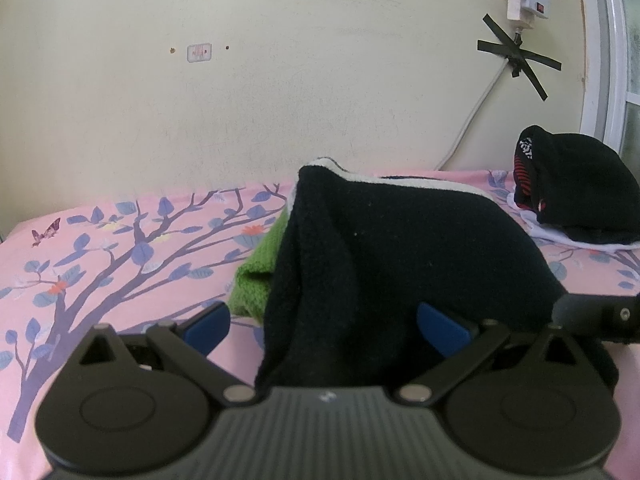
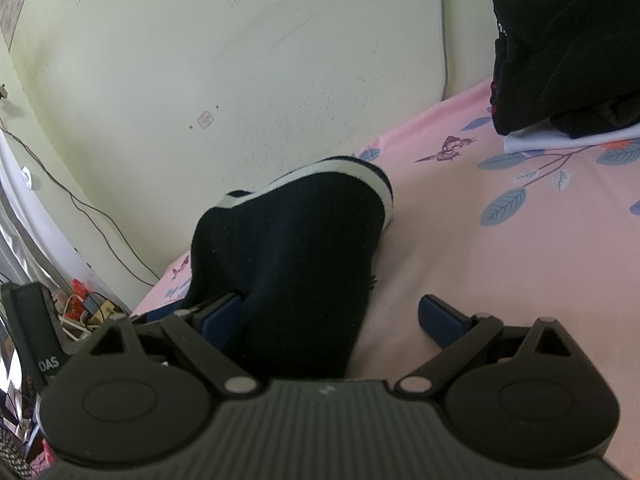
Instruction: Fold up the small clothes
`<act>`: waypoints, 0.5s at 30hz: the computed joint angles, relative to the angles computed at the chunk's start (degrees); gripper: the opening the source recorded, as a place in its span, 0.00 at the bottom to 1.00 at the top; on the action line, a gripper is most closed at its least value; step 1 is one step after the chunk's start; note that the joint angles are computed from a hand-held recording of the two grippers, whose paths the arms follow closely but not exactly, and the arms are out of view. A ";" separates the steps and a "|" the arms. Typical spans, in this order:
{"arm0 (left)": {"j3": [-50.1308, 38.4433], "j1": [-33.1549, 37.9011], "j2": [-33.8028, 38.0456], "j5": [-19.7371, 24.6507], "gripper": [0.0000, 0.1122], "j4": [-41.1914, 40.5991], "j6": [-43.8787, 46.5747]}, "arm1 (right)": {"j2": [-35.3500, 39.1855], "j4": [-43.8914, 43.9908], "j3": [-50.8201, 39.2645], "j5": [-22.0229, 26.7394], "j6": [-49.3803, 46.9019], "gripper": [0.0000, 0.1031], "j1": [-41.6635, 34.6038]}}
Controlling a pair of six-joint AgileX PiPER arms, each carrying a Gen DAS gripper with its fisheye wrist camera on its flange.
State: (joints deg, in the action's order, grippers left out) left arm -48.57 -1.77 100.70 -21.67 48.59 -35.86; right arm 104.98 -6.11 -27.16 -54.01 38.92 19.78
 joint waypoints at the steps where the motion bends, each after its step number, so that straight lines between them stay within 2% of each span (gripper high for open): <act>1: 0.05 0.05 -0.04 -0.11 0.92 -0.05 0.04 | 0.00 0.00 0.00 0.00 0.00 0.90 0.00; 9: 1.01 0.40 -0.40 -1.67 0.92 -0.62 1.11 | 0.01 -0.09 -0.05 0.04 0.03 0.90 -0.06; 15: -1.10 1.78 0.43 -1.44 0.92 9.04 -9.03 | -0.01 0.06 0.03 -0.10 0.18 0.91 0.03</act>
State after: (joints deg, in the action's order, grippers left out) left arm -49.66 0.02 101.13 -23.11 57.64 -44.90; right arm 104.98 -6.05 -27.13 -54.11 39.10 19.81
